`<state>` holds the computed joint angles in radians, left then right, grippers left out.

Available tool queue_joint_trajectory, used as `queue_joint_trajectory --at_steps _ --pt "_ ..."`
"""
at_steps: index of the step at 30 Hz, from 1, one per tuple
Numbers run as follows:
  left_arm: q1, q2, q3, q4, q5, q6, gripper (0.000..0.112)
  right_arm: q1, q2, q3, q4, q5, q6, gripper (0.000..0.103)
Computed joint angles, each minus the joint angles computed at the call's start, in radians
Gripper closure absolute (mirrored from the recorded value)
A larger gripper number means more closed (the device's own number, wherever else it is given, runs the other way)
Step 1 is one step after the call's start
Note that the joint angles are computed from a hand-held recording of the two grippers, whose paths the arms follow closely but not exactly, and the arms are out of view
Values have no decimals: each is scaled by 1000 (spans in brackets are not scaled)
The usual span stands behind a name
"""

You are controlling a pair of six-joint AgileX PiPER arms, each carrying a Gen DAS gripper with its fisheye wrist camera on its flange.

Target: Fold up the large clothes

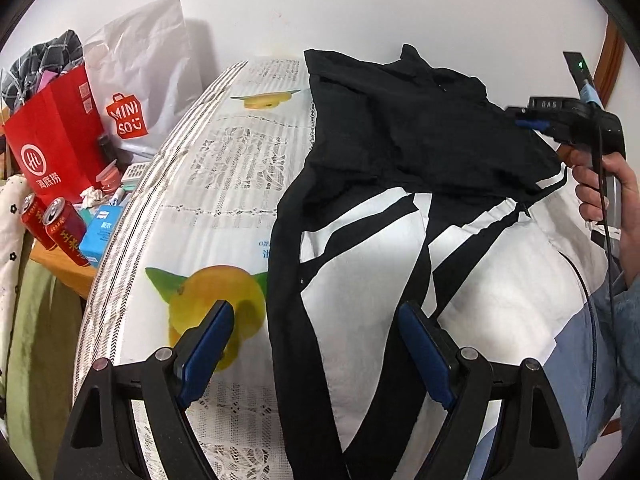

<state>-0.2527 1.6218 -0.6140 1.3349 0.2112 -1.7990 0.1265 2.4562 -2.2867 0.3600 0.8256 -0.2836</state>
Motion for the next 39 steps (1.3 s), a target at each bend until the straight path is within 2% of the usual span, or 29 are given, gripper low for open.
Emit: queue_joint_trajectory --at_steps 2,6,7,8,12,14,18,20,21,22,23,24,25,28,29,32,36,39 --pt "-2 -13 3 -43 9 46 29 2 -9 10 -58 6 41 75" --pt "-8 -43 17 -58 28 56 29 64 -177 307 -9 -131 -134 42" --pt "-10 -48 21 -60 34 55 29 88 -205 363 2 -159 -183 39" --pt "-11 -55 26 -52 38 39 29 126 -235 424 14 -184 -236 38" --pt "-5 -87 55 -103 29 65 29 248 -257 527 49 -176 -355 38" --pt "-9 -106 70 -121 31 75 29 307 -239 531 5 -178 -333 38" --pt "-35 -135 84 -166 57 109 29 382 -157 481 -170 -213 -161 38" --pt "-45 -143 87 -191 65 134 29 367 -151 471 -115 -221 -175 42" --pt "-51 -145 87 -197 69 137 29 354 -149 463 -73 -215 -212 62" --pt "-57 -145 85 -204 78 138 29 345 -143 447 -23 -191 -254 73" --pt "-62 -147 82 -215 83 147 29 329 -144 432 30 -156 -290 75" --pt "-66 -148 79 -221 88 151 29 319 -146 423 54 -143 -298 87" --pt "-72 -151 76 -226 96 151 29 305 -156 427 91 -137 -317 92" --pt "-84 -163 71 -217 110 129 29 214 -228 477 298 -111 -429 93" --pt "-88 -167 68 -222 115 127 29 164 -272 522 391 -119 -480 93" --pt "-101 -176 53 -242 126 136 29 34 -376 619 524 -167 -574 93" --pt "-138 -171 21 -249 163 126 29 -174 -429 641 578 -191 -563 93" --pt "-157 -156 -3 -264 177 124 29 -298 -404 588 510 -193 -495 91"
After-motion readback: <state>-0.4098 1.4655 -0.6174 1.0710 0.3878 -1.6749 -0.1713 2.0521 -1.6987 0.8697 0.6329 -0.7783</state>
